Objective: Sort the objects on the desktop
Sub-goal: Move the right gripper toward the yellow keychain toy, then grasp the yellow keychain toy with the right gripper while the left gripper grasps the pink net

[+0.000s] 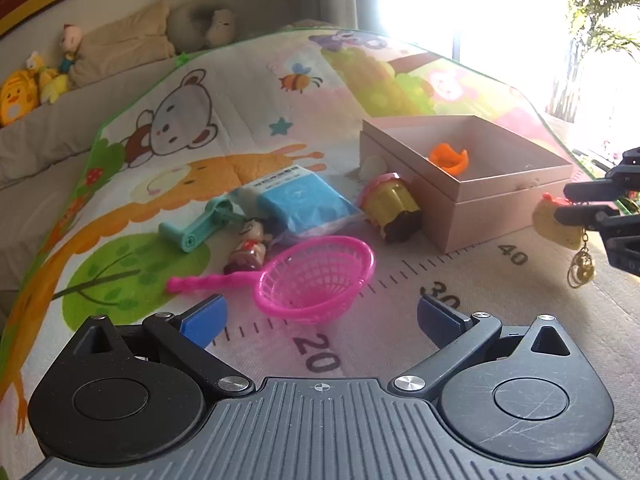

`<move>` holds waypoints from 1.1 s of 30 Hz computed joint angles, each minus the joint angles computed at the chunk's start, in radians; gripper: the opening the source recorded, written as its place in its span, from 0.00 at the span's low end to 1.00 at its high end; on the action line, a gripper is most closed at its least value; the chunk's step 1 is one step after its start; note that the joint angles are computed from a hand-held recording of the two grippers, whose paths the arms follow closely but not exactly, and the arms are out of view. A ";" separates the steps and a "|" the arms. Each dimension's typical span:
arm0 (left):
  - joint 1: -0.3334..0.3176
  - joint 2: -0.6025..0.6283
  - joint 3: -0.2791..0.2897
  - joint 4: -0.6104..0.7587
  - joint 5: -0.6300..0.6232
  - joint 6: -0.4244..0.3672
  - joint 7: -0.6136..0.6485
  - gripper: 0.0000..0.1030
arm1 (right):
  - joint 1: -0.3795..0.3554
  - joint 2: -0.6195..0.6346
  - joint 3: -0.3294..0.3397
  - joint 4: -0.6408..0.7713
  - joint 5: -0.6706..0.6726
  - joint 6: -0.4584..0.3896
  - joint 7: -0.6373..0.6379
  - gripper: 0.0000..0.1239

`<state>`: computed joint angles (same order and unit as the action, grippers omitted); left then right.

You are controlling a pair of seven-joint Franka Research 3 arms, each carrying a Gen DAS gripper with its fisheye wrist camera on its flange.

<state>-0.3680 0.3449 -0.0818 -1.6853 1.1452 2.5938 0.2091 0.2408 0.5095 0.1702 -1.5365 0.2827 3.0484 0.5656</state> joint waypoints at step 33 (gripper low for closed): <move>-0.033 -0.018 0.052 -0.011 -0.164 0.111 0.256 1.00 | -0.014 0.250 -0.173 0.459 0.162 -0.507 0.589 0.56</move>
